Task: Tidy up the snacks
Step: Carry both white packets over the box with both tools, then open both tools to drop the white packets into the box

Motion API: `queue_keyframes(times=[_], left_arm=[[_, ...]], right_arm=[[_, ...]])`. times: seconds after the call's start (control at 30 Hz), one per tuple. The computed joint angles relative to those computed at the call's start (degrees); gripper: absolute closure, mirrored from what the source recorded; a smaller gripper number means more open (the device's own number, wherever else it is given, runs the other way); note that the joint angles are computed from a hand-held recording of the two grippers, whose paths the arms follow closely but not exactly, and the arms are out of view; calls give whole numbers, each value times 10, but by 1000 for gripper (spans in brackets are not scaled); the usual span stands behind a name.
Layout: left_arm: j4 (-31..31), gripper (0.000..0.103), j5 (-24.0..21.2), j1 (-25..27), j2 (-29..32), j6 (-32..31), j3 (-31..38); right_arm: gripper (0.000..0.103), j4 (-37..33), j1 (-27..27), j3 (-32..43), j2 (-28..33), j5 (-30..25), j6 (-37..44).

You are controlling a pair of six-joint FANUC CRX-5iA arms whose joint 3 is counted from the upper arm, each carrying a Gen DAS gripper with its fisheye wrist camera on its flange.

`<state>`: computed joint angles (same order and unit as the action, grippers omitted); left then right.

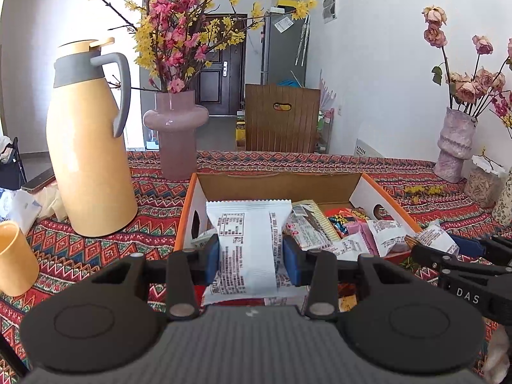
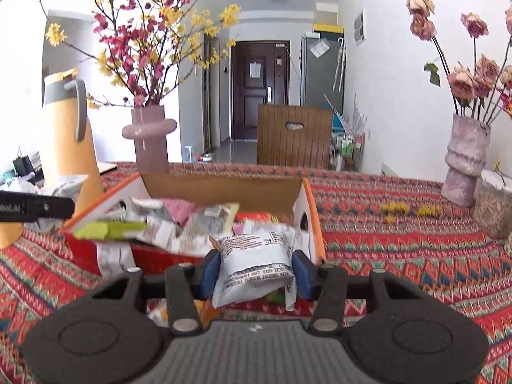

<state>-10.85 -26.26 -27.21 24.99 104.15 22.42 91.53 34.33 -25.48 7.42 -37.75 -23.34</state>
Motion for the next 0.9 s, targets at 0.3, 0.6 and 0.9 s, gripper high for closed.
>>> queue_keyframes(times=[0.3,0.6,0.9], left_arm=[[-9,62,-21,-2,63,14,101],[-49,62,5,0,122,71,154],[-10,60,0,10,145,31,160]], right_arm=[[55,88,-54,74,58,36,-47],[55,147,-89,106,109,58,-117],[41,96,-81,118,127,62,-75]])
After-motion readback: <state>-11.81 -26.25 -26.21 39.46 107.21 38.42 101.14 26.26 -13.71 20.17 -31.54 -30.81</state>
